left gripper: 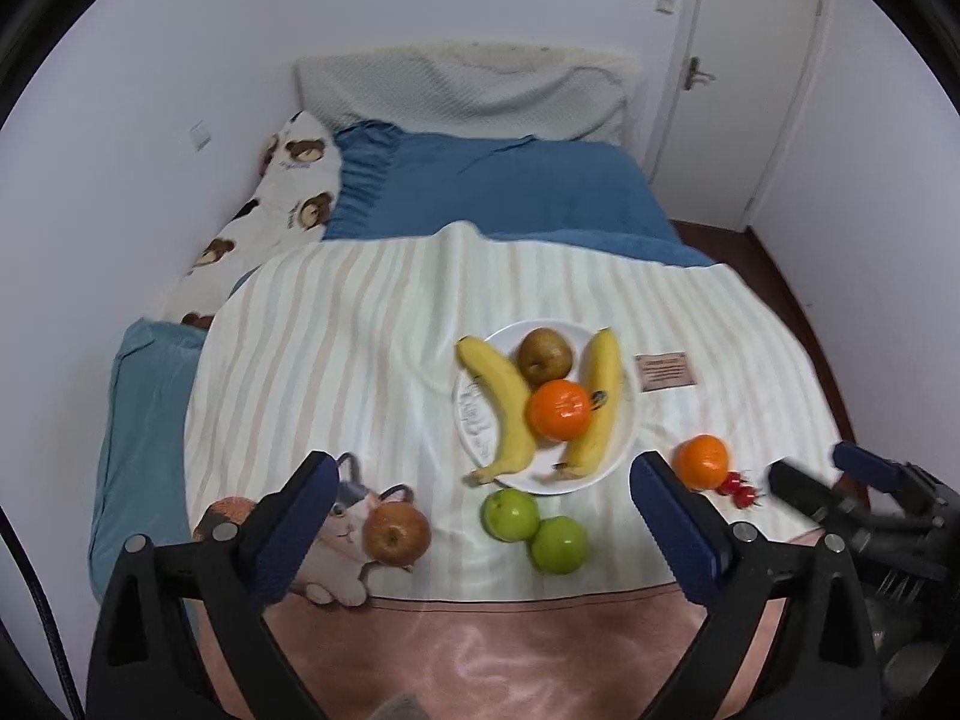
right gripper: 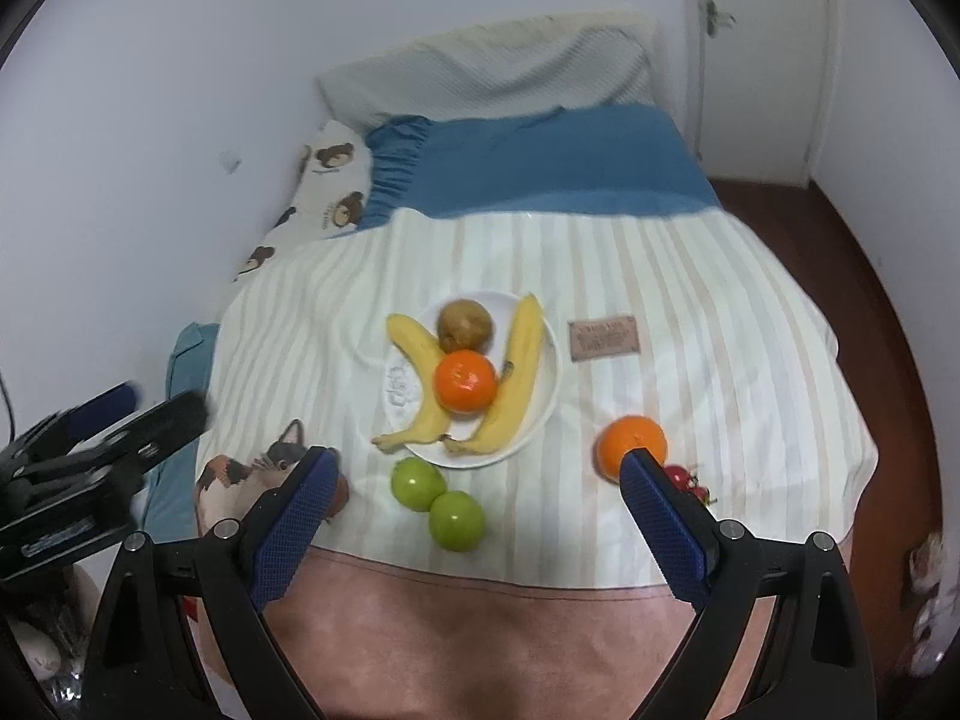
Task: Organize fruits
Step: 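Move the right gripper toward the orange beside the cherry tomatoes, then grasp the orange with the right gripper while the left gripper grasps the red apple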
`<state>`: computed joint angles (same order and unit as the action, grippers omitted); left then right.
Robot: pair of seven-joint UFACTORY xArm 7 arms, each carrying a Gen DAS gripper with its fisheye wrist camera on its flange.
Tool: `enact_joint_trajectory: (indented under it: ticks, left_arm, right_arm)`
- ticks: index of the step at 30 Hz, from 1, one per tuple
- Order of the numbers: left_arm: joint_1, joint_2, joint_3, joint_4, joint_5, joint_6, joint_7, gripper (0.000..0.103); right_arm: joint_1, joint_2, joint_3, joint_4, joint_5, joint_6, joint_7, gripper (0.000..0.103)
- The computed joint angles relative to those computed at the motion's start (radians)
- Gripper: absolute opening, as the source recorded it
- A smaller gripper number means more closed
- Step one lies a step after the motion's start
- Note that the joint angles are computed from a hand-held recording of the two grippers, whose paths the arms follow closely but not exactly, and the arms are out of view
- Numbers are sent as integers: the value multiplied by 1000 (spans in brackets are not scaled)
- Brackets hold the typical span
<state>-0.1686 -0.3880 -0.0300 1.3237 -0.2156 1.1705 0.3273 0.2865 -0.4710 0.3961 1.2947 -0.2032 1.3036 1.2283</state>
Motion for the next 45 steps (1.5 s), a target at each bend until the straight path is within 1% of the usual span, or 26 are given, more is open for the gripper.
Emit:
enact_joint_trajectory:
  ticks: [4, 6, 8, 12, 14, 16, 17, 18, 19, 21, 23, 25, 31, 32, 33, 34, 35, 37, 41, 43, 45]
  left_arm:
    - [30, 33, -15, -53, 57, -49, -56, 100]
    - [43, 58, -12, -64, 74, -53, -80, 100]
    - [61, 95, -11, -76, 103, -65, -116, 100]
    - [90, 170, -3, -75, 146, -62, -179, 100]
    - [102, 197, 3, -74, 163, -61, -199, 100]
    - [111, 225, 8, -65, 172, -58, -209, 100]
    - [114, 235, 10, -63, 173, -55, -208, 100]
    - [116, 246, 11, -60, 175, -52, -210, 100]
    - [118, 258, 12, -56, 175, -41, -209, 100]
    - [121, 286, 16, -45, 161, -2, -195, 100]
    - [120, 294, 14, -56, 153, 20, -182, 100]
    - [113, 299, 5, -73, 163, 30, -160, 100]
    - [73, 330, -28, -126, 215, 28, -97, 99]
    - [66, 328, -32, -142, 224, 10, -88, 91]
    - [61, 326, -35, -155, 234, -7, -84, 73]
    - [55, 321, -41, -176, 271, -36, -98, 66]
    - [51, 315, -43, -193, 291, -62, -102, 63]
    - [49, 302, -37, -214, 282, -93, -86, 63]
    - [53, 259, -29, -251, 263, -104, -78, 62]
    - [52, 249, -29, -253, 252, -94, -74, 62]
    - [51, 216, -25, -273, 222, -65, -65, 62]
  right_arm:
    - [-11, -68, -80, -164, 59, -49, -11, 97]
    - [-23, -79, -109, -233, 79, -79, -30, 97]
    - [-35, -75, -141, -304, 104, -115, -54, 97]
    - [-54, -27, -178, -390, 140, -175, -104, 97]
    - [-59, 27, -182, -395, 136, -179, -134, 96]
    - [-55, 80, -187, -388, 140, -169, -165, 85]
    - [-54, 119, -183, -372, 128, -138, -178, 78]
    - [-50, 139, -185, -369, 122, -130, -192, 70]
    - [-46, 145, -189, -384, 121, -149, -201, 68]
    - [-43, 148, -190, -389, 110, -155, -202, 68]
    - [-40, 139, -197, -389, 114, -160, -209, 67]
    - [-35, 124, -203, -392, 131, -173, -219, 67]
    - [-6, 119, -188, -370, 175, -195, -248, 67]
    - [3, 120, -185, -369, 190, -205, -252, 67]
    - [9, 125, -182, -366, 199, -209, -256, 67]
    - [18, 129, -178, -364, 211, -219, -260, 67]
    - [25, 133, -174, -362, 219, -225, -259, 67]
    - [41, 142, -167, -360, 237, -237, -260, 67]
    - [73, 151, -153, -369, 275, -270, -250, 67]
    - [86, 151, -151, -375, 290, -281, -248, 67]
    - [98, 136, -154, -407, 310, -304, -253, 67]
